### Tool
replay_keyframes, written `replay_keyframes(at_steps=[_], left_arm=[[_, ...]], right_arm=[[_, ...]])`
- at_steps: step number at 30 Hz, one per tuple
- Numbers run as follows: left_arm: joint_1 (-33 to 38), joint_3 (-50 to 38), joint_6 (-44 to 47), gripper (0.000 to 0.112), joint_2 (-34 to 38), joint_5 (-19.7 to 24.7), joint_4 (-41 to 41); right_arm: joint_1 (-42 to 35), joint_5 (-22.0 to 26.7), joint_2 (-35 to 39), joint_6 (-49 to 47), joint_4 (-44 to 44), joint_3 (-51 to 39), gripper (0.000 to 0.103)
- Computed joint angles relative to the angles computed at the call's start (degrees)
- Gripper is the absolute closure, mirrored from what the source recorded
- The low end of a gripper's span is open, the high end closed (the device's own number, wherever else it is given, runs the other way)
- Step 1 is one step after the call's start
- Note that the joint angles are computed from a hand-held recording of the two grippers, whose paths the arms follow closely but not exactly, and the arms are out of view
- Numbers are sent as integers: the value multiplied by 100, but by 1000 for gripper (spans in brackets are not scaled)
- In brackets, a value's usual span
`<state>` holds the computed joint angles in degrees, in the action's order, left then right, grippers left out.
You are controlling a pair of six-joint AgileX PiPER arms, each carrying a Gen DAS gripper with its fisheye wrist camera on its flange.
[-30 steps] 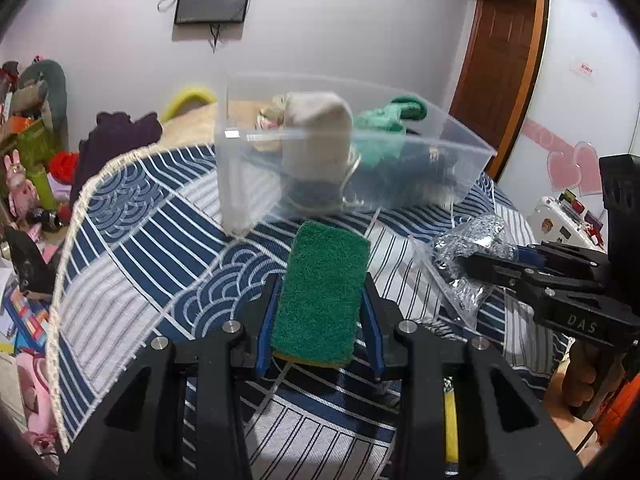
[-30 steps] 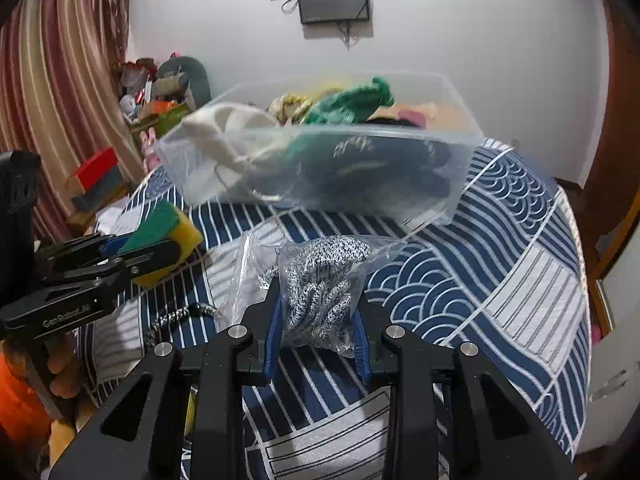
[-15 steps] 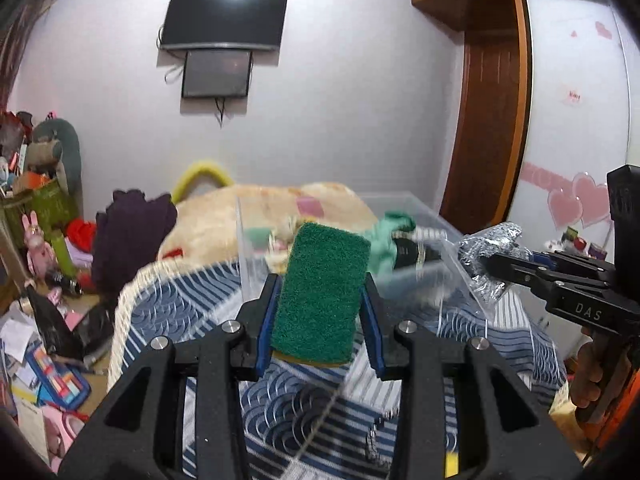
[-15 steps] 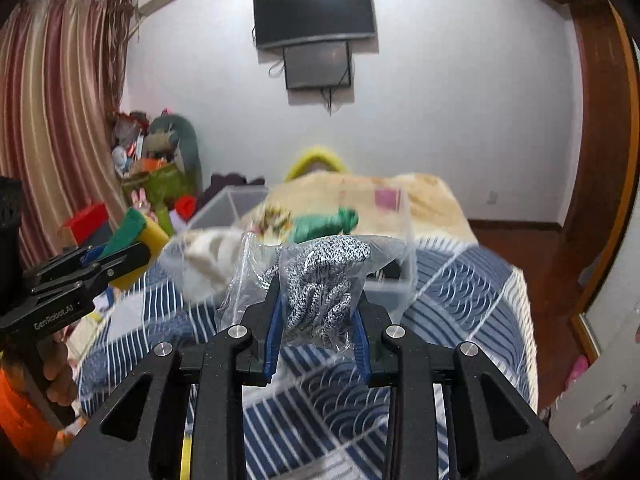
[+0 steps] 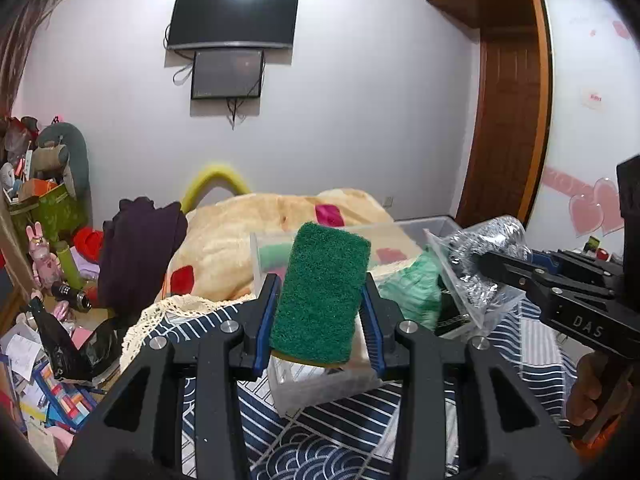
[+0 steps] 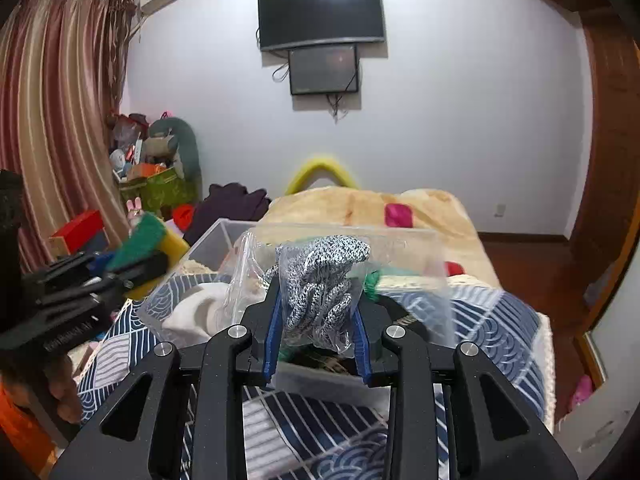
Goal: Organize soft objects
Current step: 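Drop the sponge into the box with the left tool while the right tool drops the foil bag in, then grasp the yellow felt ball with the left tool while the right tool grasps the black-and-white bracelet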
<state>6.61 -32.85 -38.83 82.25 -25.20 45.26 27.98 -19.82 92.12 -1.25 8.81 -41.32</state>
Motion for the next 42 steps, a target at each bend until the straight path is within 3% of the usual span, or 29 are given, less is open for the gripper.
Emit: replay_keyframes(at_steps=[2, 4, 11, 13, 15, 17, 19, 24, 26, 28, 32, 36, 42], left_arm=[[-170, -64, 824, 74, 243, 125, -899], [-239, -144, 1159, 74, 478, 124, -1244], [-255, -344, 925, 74, 862, 146, -952], [-233, -405, 601, 73, 900, 201, -611], [-208, -443, 312, 69, 921, 247, -279], [-232, -422, 350, 68, 877, 292, -265], [-220, -407, -4, 61, 802, 319, 132], [-266, -125, 171, 41, 430, 321, -9], [-297, 38, 460, 31, 220, 319, -314], [-322, 222, 783, 23, -17, 260, -618], [-345, 529, 1068, 12, -401, 174, -814], [-311, 782, 851, 10, -682, 240, -522], [-139, 1194, 325, 9, -811, 354, 118]], right_arm=[[45, 82, 189, -166, 184, -182, 76], [48, 206, 375, -90, 114, -366, 76], [102, 555, 800, -270, 230, -723, 74], [63, 629, 832, -17, -74, -744, 71], [82, 666, 833, -371, 247, -745, 69], [90, 784, 825, -711, 567, -785, 55], [29, 860, 780, -349, 203, -779, 42], [75, 753, 468, -1158, 983, -530, 36], [148, 575, 246, -1741, 1489, -308, 22], [231, 249, -18, -2136, 1824, 16, 16], [134, 314, -394, -1627, 1255, 339, 16], [104, 413, -549, -775, 344, 641, 16], [356, 465, -177, -460, 140, 895, 16]])
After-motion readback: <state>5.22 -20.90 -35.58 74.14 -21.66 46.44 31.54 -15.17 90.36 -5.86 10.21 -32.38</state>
